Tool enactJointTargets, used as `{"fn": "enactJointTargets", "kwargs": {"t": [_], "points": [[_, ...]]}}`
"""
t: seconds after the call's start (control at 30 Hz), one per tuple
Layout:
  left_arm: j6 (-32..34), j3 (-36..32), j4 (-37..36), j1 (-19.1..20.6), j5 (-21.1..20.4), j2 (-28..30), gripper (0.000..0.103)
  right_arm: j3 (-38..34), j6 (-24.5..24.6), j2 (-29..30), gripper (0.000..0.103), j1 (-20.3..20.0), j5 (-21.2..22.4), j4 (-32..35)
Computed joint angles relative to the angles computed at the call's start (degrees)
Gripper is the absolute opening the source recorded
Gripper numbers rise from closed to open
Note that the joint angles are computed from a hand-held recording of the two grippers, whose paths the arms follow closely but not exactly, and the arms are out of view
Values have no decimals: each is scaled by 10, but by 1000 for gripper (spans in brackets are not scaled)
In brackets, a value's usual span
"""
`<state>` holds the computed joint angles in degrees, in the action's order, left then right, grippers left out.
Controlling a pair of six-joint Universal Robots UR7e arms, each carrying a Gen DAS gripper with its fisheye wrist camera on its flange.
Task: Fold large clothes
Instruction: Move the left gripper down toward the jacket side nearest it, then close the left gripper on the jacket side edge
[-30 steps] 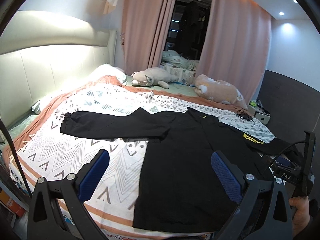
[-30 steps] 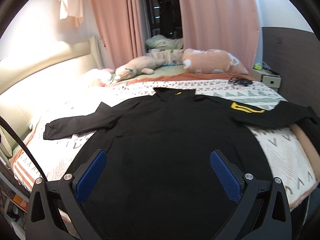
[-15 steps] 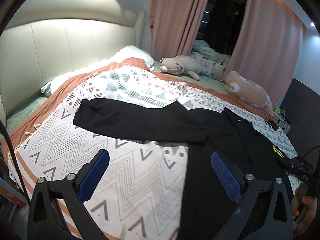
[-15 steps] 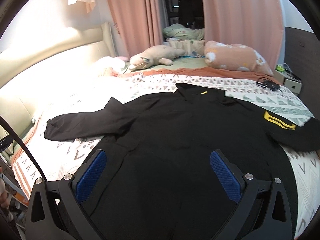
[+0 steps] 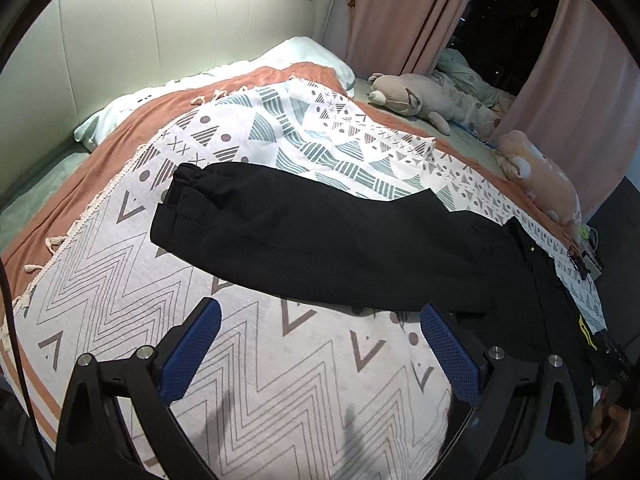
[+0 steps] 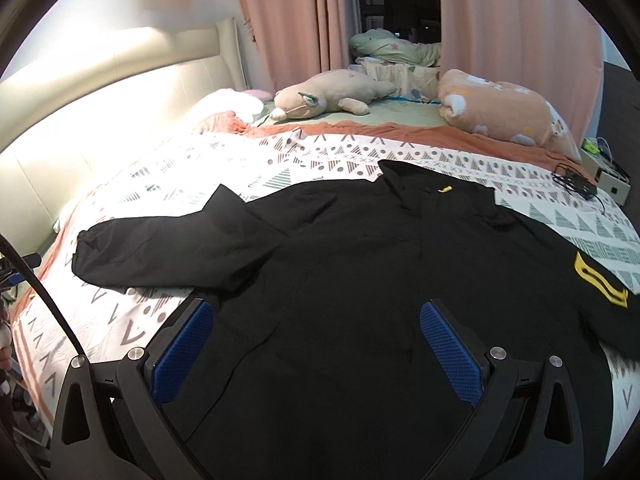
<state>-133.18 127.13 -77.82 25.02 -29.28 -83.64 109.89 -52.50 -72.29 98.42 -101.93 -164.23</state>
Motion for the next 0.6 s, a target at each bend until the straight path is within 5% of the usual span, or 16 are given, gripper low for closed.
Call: {"fn": "enactJointTargets", "kwargs": {"t": [0.2,0.6], "points": [[56,50,-119,69,0,-48,83,-35,-18,69,103,10,-22,-26],[194,86,-321,196,-17,-45,78,-109,-19,176,74,11,-56,-12]]}}
